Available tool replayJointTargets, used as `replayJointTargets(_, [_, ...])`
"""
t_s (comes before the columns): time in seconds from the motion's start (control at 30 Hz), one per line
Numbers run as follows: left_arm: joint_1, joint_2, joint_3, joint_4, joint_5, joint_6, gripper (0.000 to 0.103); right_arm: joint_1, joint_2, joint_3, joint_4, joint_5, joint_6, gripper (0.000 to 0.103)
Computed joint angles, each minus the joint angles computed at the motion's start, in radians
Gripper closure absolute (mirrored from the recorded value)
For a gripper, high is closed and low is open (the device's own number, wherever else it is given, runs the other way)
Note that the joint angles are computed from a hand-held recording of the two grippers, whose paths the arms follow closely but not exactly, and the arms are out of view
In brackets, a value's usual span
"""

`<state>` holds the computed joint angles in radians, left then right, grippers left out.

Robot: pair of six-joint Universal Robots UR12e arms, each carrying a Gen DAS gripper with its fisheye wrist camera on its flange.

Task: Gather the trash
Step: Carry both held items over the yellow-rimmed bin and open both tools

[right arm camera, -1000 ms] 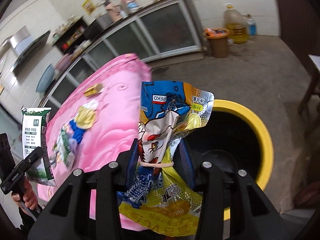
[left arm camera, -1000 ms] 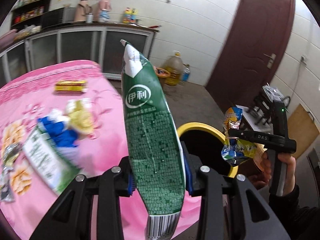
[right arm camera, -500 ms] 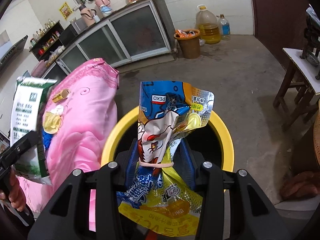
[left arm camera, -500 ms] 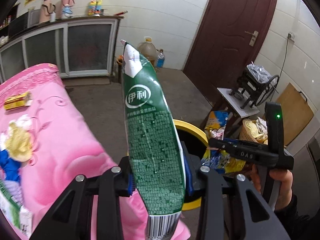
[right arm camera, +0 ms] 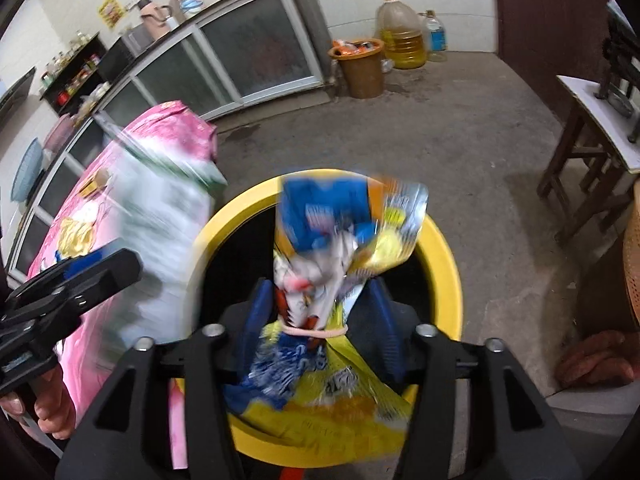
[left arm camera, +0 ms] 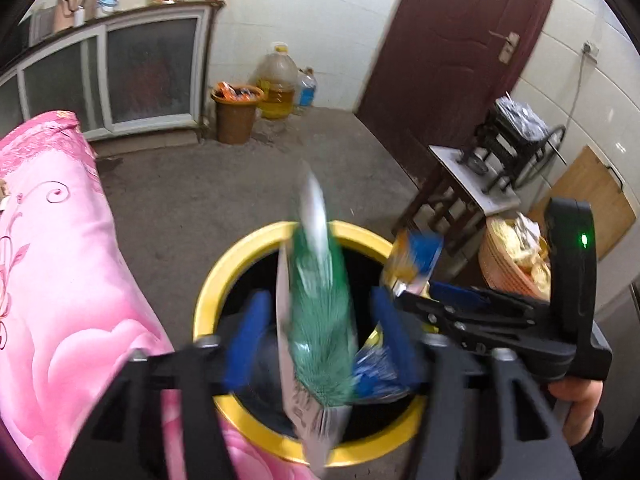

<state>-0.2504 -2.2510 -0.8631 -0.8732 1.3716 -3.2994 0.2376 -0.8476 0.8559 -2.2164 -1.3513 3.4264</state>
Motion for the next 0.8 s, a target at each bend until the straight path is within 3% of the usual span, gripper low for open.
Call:
replayJointTargets(0.1, [0.004,0.007,-0.011,0.024,-0.015,-0.026,0.029,-0.006,-0.014,0.022,-0.010,-0.019,0.018,0.042])
replayJointTargets(0.27, [0.012,0.051,-0.075,0.061,0.002,-0.032,0.029,-0.011,-0.061,0.097,-0.066,-0.041,0.040,0.042])
replayJointTargets(0.37, [0.016,0.102,-0.140,0.090,0.056,-0.037,0.025,-0.007,-0.085,0.132,-0.116,-0.038,0.038,0.042])
replayJointTargets(0.5, [0.038,0.215,-0.301,0.208,0.121,-0.090,0.008,-0.002,-0.099,0.154,-0.203,0.049,0.028,0.039])
replayJointTargets(0.53, [0.042,0.234,-0.328,0.226,0.133,-0.104,0.008,0.001,-0.098,0.149,-0.214,0.066,0.023,0.039])
replayJointTargets(0.67, [0.064,0.352,-0.482,0.300,0.236,-0.148,0.008,0.023,-0.075,0.107,-0.250,0.161,-0.014,0.038])
replayJointTargets(0.8, [0.064,0.445,-0.605,0.345,0.468,-0.116,0.008,0.056,-0.040,0.040,-0.253,0.235,-0.071,0.034])
